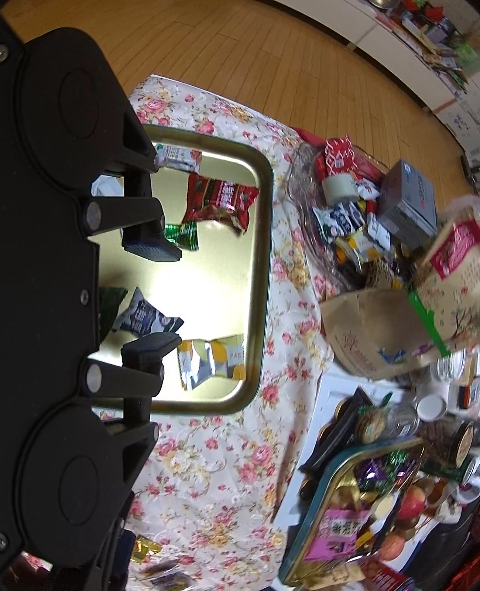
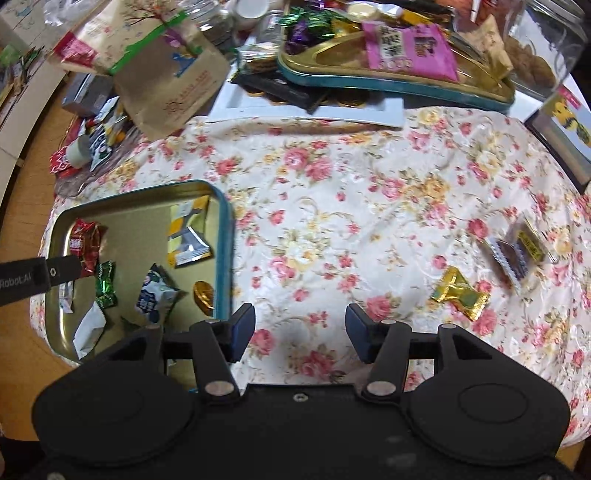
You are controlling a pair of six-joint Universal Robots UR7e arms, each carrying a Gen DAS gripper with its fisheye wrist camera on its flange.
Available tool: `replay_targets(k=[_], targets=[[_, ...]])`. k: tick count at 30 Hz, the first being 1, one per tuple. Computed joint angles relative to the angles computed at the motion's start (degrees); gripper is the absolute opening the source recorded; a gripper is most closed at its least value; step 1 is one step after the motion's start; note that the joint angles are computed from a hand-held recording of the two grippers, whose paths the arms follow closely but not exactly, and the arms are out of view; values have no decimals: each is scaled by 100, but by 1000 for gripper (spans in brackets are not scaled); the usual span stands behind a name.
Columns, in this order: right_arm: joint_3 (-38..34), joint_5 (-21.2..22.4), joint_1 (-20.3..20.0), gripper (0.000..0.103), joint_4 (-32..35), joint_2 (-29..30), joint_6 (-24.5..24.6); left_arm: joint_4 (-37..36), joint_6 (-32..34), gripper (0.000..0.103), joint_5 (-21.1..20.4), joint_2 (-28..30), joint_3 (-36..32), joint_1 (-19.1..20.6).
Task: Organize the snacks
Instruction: 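Move both tools back over the cloth toward the walnut packet and gold candy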
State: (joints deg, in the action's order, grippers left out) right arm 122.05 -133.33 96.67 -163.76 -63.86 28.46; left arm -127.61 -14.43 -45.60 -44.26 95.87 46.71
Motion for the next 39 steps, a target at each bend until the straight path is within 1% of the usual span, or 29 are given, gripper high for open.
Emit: replay_targets(k=[10,16,21,24,28,31,33,37,39], targets=[[540,47,-344,57,-231,-604,253,-158,389,52,-183,183,200,-331],[920,272,-676,57,-397,-1096,505,-92,380,52,-329,318,199,-483],[1169,273,-908,57,-323,-1499,689,-89,432,52,-487,400,218,-603],[1290,92,-963,57,-225,-1680,831,-126,515,52,-577,433,249,-669],[1423,-458,-967,63,-245,-1746,817,-119,553,52,-693,490,257,-742],[1524,-603,-1049,65,-233,-1828,848,-68,555,52,-810,531,226,-775],[1606,-497,-1169,67,-262,-1922,829,-65,546,52,-839,552,224,-801],[1769,-113,-1438,70,-610,-1939,697,-70,545,52,-857,613,225,-846],[1793,-60,-1541,71,-616,-1889,735,-37,521,52,-874,644,212,-855]])
